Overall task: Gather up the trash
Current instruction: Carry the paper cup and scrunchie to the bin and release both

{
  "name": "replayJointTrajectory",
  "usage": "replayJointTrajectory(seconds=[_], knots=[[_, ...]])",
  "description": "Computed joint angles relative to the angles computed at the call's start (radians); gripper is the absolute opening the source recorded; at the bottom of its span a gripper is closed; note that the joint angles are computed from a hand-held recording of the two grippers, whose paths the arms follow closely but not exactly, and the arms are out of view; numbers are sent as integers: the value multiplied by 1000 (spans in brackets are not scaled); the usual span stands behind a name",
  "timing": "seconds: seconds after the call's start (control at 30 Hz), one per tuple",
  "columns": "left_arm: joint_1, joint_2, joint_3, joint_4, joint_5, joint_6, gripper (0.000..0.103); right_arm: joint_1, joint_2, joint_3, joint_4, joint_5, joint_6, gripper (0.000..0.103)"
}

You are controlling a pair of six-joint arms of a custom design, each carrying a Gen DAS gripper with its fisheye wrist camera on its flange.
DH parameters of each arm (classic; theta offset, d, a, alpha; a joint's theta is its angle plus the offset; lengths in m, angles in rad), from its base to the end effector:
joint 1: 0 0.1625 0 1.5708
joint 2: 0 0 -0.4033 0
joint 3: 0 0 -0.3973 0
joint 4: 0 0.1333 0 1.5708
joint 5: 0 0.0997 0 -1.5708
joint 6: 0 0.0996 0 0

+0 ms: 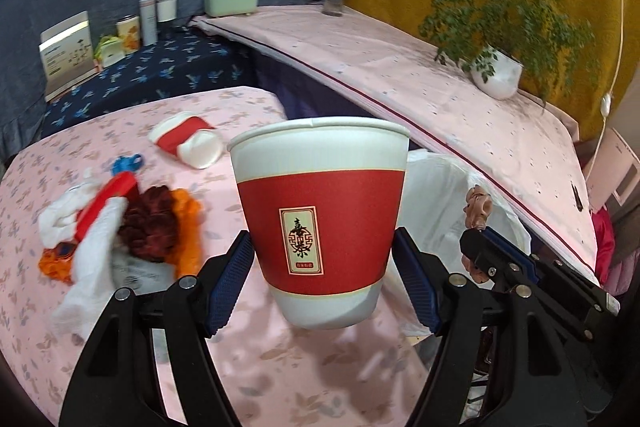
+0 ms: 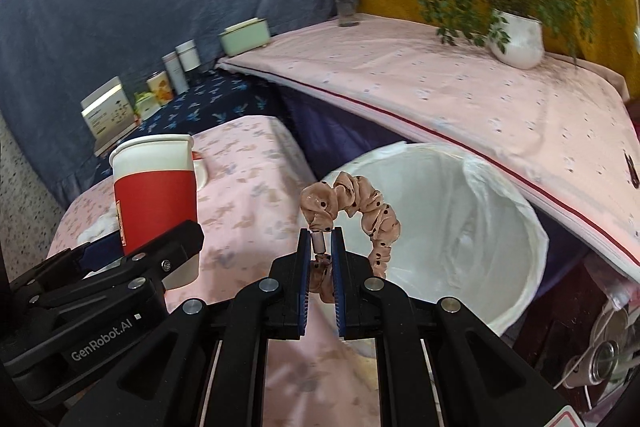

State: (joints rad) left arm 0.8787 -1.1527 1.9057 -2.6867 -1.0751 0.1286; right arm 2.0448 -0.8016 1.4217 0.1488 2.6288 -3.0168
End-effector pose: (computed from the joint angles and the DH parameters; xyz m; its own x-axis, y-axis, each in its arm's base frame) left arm -0.2297 -0.5603 0.2129 -0.7020 0.5201 -0.4865 0.6923 0.6585 -0.2950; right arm 0.3014 -0.4856 0.1158 -0.7563 0.4077 0.5117 -0.2250 0.5724 -0.7885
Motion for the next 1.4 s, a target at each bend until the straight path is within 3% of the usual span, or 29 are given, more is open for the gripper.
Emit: replayJointTrajectory(seconds=[0.37, 0.57, 0.77, 1.4], knots=[[-28, 112, -45, 33, -72, 17, 68, -57, -112, 130, -62, 45, 35, 10], [-34, 141, -57, 42, -72, 14, 73, -68, -141, 164, -99, 68, 28, 17], [-25, 148, -68, 37, -63, -11, 81, -72, -162, 190, -133, 78, 31, 34], [7, 104, -61, 14, -22, -39, 81, -39, -104, 130, -126, 90, -11, 47]])
